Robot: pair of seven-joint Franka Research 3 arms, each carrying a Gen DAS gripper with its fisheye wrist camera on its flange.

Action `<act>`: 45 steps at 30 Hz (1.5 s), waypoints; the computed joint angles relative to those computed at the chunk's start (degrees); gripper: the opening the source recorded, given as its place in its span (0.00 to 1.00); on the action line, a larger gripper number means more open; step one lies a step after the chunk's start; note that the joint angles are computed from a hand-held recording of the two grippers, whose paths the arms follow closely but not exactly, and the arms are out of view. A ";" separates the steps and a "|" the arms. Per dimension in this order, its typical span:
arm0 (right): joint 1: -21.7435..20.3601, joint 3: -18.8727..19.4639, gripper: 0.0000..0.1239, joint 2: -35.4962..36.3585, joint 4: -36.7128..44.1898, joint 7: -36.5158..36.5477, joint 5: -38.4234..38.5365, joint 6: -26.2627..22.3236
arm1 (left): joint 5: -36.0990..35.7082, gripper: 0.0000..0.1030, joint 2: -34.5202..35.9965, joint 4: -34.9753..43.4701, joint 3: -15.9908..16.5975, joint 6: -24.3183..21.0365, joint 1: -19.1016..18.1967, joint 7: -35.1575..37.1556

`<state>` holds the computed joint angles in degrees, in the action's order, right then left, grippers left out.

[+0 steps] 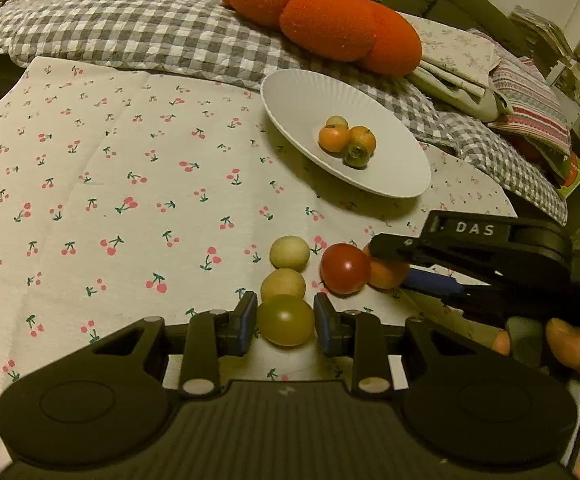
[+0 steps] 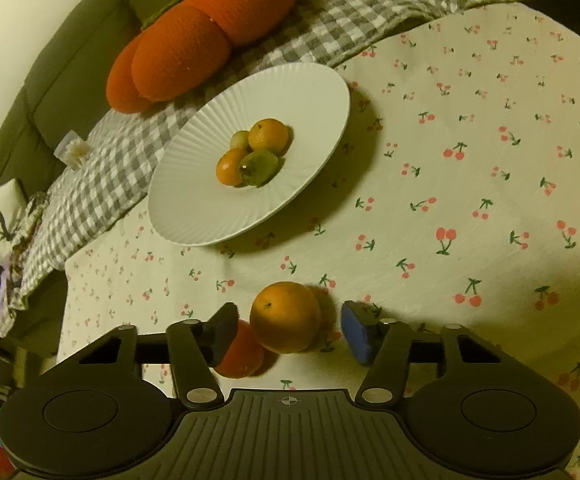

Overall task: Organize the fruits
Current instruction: 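Grasp the olive-green fruit with the left tool while the right tool grasps an orange, then carry the olive-green fruit and orange over the white plate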

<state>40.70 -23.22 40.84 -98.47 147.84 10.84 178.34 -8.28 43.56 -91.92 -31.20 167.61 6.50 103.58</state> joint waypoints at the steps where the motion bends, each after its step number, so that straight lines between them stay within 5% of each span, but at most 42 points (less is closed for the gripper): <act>1: -0.08 0.07 0.35 0.23 0.12 0.10 0.13 0.35 | 0.07 0.28 -0.05 -0.09 0.00 0.19 0.01 0.06; 14: 2.24 -2.10 0.31 0.36 -0.31 -0.32 1.25 1.11 | 1.31 0.28 -0.46 -0.87 0.04 1.54 0.14 -0.82; 36: 19.11 -19.14 0.31 -3.76 -9.03 -2.06 1.22 4.06 | 4.31 0.28 -0.53 -1.50 -3.71 5.82 3.51 -1.28; 45: 21.95 -22.07 0.31 -3.80 -10.32 -6.39 5.77 5.20 | 6.19 0.28 0.57 0.15 -5.09 6.92 4.25 -1.17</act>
